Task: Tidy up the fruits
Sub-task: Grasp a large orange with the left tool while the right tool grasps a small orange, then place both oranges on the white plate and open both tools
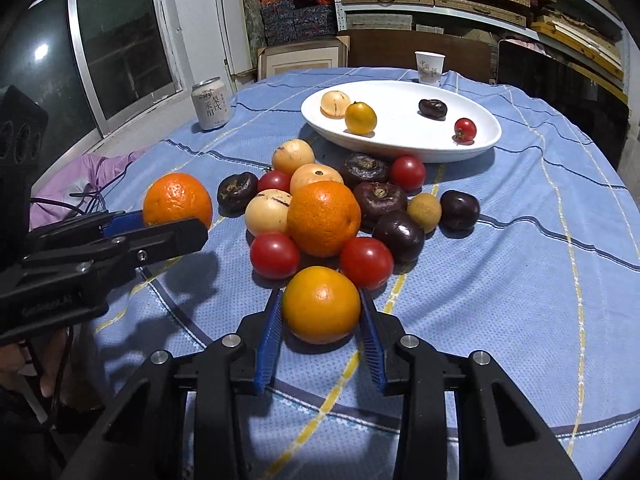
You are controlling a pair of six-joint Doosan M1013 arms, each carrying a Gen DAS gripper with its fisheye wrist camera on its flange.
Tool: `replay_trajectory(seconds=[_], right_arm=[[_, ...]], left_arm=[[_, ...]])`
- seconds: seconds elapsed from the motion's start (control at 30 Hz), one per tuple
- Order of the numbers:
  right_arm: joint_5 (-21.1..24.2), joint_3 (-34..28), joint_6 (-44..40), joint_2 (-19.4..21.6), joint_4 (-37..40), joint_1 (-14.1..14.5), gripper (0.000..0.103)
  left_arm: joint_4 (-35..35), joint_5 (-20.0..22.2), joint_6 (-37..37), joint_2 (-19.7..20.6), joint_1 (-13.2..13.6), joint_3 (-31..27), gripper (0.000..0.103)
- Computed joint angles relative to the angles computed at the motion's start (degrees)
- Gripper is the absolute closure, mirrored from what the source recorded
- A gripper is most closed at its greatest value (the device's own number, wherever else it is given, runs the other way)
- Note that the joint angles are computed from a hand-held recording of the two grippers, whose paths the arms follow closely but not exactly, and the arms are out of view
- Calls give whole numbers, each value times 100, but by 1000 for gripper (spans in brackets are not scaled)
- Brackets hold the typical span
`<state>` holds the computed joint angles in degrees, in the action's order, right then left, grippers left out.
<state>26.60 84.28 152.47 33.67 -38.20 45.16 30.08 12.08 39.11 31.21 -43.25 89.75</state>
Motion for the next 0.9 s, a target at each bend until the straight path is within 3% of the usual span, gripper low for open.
replay_trajectory(seconds=[0.23, 0.5, 0.67, 0.9], right_arm=[[3, 189, 687, -176, -620, -15, 65], [278, 164, 1299, -339, -1472, -190, 65], [327, -185, 1146, -266, -1690, -427, 65], [271, -1119, -183, 284, -723, -837, 65]], left_arm=[[-78, 19, 84, -2, 14, -35, 61], [-852, 166, 1060, 69, 145, -466, 61], [-1282, 526, 1735, 392, 252, -1283, 61], [-2363, 1687, 3042, 1366, 420, -3074, 61]])
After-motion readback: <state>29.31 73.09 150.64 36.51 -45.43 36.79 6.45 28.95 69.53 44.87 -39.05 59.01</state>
